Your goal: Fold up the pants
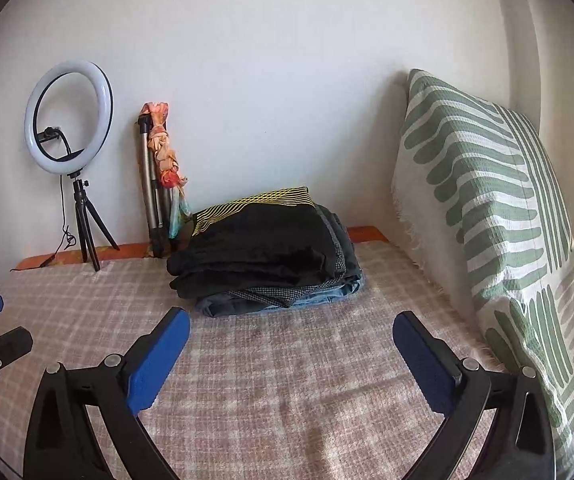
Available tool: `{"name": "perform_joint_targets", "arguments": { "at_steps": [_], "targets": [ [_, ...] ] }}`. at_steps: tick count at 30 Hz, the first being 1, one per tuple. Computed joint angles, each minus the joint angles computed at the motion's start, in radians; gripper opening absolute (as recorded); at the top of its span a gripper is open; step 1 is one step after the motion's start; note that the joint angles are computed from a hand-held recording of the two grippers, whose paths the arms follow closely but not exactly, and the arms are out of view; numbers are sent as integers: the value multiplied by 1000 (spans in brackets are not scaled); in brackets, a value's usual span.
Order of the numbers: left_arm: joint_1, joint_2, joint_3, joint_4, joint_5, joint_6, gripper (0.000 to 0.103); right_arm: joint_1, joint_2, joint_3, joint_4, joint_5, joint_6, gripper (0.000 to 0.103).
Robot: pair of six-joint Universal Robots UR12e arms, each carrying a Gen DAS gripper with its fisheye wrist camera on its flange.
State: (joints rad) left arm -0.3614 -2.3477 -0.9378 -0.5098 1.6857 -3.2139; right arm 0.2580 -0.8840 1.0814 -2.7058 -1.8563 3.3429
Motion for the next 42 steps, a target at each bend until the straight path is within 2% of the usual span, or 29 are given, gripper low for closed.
{"name": "perform_joint_targets", "arguments": {
  "at_steps": [5,10,18,42],
  "targets": [
    [3,4,-13,4,-11,-19,88,0,2,0,7,-8,5,103],
    [-1,1,-17,15,26,-10,88,4,6,-1,1,-21,-6,103],
    [3,-3,-14,-1,30,-22,88,9,17,-15,8,-30,-17,103],
    [6,4,-26,15,15,-36,88,10,27,-30,17,-21,-7,103]
  ]
}}
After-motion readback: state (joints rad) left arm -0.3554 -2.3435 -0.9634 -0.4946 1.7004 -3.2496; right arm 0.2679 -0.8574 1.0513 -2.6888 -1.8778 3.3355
